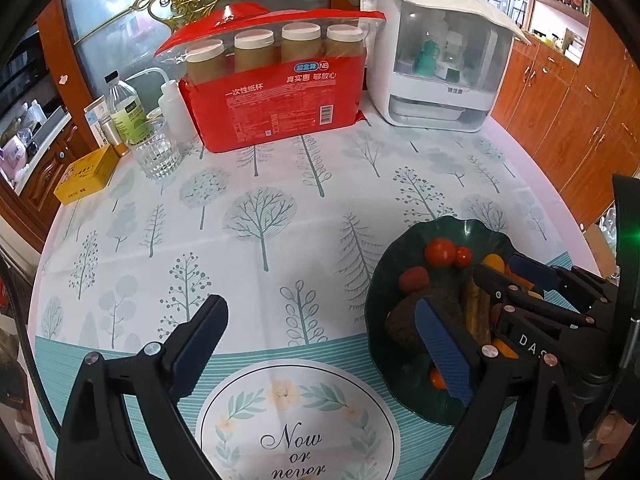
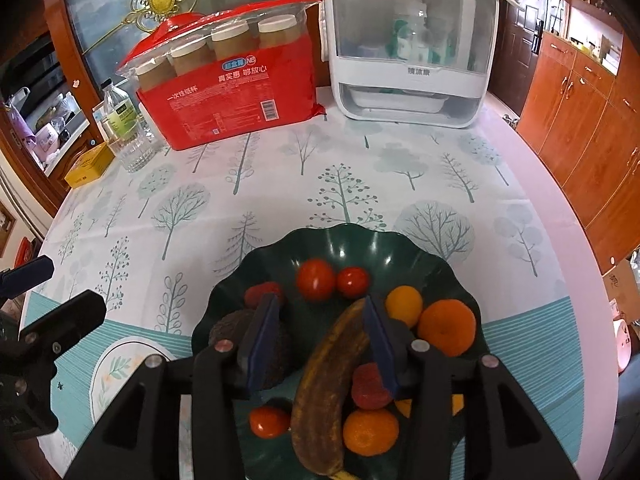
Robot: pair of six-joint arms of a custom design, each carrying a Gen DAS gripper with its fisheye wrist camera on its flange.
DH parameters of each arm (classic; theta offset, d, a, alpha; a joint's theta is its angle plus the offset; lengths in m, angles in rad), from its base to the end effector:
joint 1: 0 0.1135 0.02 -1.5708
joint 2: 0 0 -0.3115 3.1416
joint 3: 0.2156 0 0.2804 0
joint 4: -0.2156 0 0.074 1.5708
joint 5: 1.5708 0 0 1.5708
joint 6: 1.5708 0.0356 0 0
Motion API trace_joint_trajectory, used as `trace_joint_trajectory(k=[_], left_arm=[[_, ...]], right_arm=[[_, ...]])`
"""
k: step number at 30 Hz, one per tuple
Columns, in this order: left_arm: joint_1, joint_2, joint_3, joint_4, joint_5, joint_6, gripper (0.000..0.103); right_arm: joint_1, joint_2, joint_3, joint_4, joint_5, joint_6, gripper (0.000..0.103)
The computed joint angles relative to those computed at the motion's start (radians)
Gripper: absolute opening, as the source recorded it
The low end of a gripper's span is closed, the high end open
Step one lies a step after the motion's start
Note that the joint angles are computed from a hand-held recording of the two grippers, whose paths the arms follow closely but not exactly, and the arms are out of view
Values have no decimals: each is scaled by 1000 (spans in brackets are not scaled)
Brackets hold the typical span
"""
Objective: Organize fruits
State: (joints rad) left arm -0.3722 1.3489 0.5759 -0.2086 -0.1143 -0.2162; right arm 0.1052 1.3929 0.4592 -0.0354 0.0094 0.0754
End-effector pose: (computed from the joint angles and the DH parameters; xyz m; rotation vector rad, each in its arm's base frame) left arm 0.2345 -0.0872 0.1781 0.1543 2.5402 -0.0846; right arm 0.2368 0.0247 0.1452 -0.0341 2.5407 0.0592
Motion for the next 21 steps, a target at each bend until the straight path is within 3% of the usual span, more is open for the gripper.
trace_joint_trajectory(k=[21], left_arm=[[-39,-205,-71,-112,-31,-37,94]], right_arm=[[57,-259,-65,-163,34,50,45]])
